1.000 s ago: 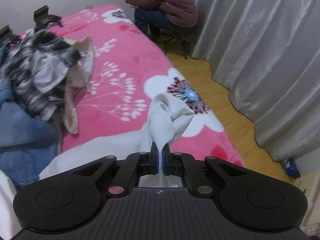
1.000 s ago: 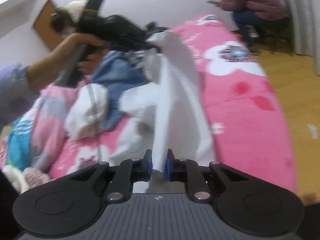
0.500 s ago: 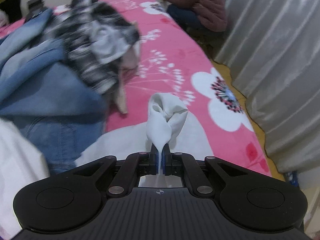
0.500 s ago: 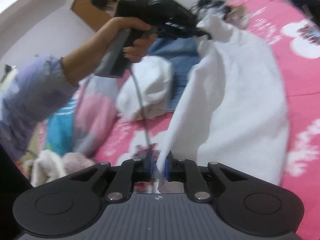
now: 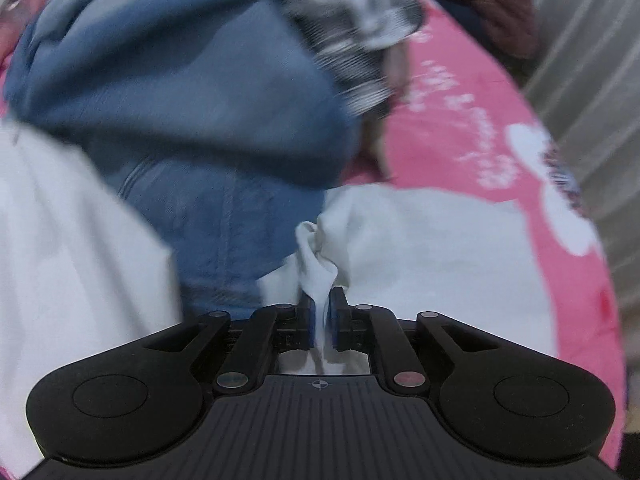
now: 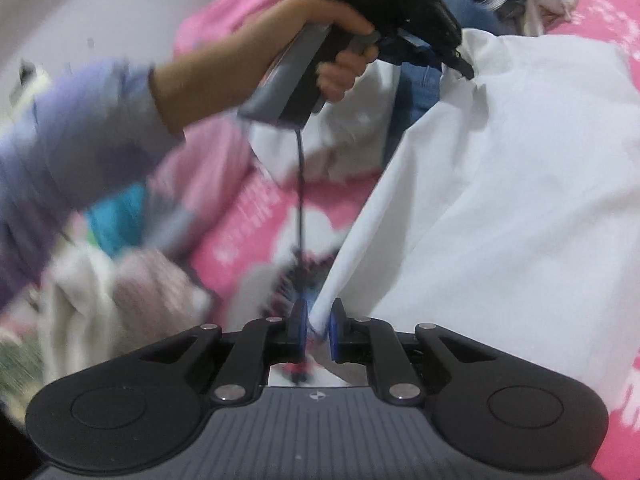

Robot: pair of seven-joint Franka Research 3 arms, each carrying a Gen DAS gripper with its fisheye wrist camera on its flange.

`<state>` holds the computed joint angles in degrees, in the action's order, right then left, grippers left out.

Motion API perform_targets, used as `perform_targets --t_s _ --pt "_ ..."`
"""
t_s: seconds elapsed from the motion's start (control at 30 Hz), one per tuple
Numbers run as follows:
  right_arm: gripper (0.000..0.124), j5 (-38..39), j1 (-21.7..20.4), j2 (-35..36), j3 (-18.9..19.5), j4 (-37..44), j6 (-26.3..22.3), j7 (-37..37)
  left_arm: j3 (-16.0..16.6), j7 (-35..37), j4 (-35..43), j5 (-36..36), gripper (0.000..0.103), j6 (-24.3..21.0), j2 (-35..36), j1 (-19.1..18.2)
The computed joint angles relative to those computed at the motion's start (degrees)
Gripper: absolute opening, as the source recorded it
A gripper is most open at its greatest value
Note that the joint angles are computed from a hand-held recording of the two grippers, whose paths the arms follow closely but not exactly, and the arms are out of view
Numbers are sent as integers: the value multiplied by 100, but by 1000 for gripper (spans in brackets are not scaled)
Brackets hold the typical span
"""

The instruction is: Fold clothes

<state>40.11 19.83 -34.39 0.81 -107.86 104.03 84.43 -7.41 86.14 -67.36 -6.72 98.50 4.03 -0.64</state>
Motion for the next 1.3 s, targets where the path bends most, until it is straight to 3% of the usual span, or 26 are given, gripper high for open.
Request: perform_targets --t_s 0.1,0.13,0.17,0.23,0.33,0.47,0.57,0.7,0.77,0.8,0.83,1.0,1.07,1.2,1.3 --pt "24 -145 28 7 34 -45 -262 -48 88 -21 -472 -155 18 220 -310 95" --pt "30 -184 32 12 35 -43 -376 -51 105 -32 -556 -104 24 261 -406 102" --pt "44 -231 27 2 40 -33 -480 -59 119 -73 -668 9 25 331 -536 103" --pt "58 -259 23 -48 12 -40 -613 -156 197 108 -1037 -1 26 642 -892 128" --pt "69 -298 -40 -75 -25 18 -807 -173 318 497 -1647 79 39 929 -1533 96" --pt "73 -231 -189 -228 -151 -8 -844 -101 701 1218 -2216 -587 41 324 -2301 -105" --pt "75 -45 -383 -415 -349 -76 -732 90 897 1370 -2602 -900 41 -519 -2755 -256" --pt "76 -816 -807 -612 -153 -71 -349 -28 1176 691 -3149 -1531 38 -1321 -3189 -257" --pt "76 -1217 -941 -688 -22 -171 -262 -56 1345 275 -3445 -1929 24 -1550 -3362 -228" --pt "76 -1363 -955 -728 18 -255 -247 -125 1383 109 -3617 -2043 9 -1600 -3468 -203" --pt "76 -1507 -972 -768 59 -339 -229 -194 1405 -49 -3747 -2114 0 -1628 -3572 -175" --pt "70 -2014 -999 -1044 188 -711 -277 -464 1733 -551 -3922 -2744 0 -1806 -3869 -221" --pt "62 -2190 -1063 -1124 238 -749 -277 -488 1832 -752 -3819 -2921 0 -1972 -3853 -255" --pt "63 -2128 -1007 -1143 66 -732 -509 -636 1588 -158 -3854 -2103 0 -1828 -3857 -242" --pt "64 -2191 -1009 -1176 49 -661 -734 -802 1585 -407 -4028 -2157 5 -1924 -3823 -204"
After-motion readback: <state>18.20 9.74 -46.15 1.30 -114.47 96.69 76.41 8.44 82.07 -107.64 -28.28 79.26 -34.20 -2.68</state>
